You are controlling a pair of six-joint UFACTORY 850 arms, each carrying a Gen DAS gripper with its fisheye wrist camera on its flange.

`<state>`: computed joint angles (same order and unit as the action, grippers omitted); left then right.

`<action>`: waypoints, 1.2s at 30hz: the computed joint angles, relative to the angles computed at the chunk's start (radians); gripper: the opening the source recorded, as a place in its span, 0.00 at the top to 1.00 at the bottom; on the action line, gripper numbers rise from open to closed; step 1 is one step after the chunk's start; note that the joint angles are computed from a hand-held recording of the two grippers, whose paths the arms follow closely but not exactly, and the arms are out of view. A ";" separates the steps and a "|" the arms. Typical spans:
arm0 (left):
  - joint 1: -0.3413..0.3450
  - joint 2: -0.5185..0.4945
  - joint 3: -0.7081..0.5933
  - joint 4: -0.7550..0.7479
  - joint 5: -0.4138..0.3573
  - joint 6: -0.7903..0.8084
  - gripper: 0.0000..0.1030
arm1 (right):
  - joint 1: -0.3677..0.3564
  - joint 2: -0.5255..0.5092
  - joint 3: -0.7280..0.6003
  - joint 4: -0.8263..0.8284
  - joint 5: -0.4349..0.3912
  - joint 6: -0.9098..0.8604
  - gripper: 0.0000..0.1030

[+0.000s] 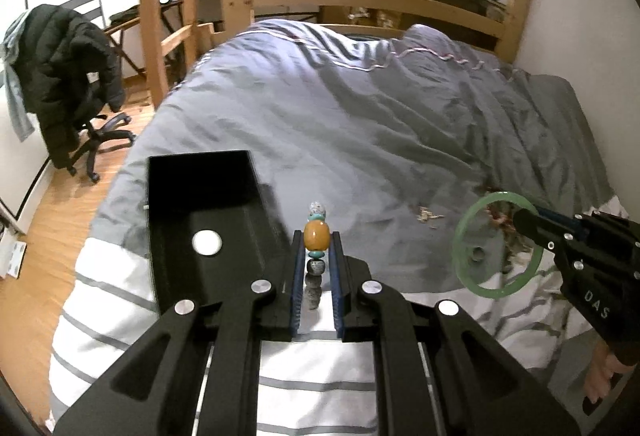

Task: Organize jewelry
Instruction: 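Lift and carry the bracelet with the left tool while the right tool carries the bangle to the black box, then lower the bracelet into the box and open the left tool while the right tool releases the bangle there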

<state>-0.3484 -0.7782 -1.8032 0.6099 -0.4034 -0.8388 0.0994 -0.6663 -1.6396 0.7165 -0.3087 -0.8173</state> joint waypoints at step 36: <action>0.132 -0.039 0.006 -0.049 -0.050 -0.062 0.85 | 0.176 -0.300 -0.375 -0.106 -0.192 0.133 0.82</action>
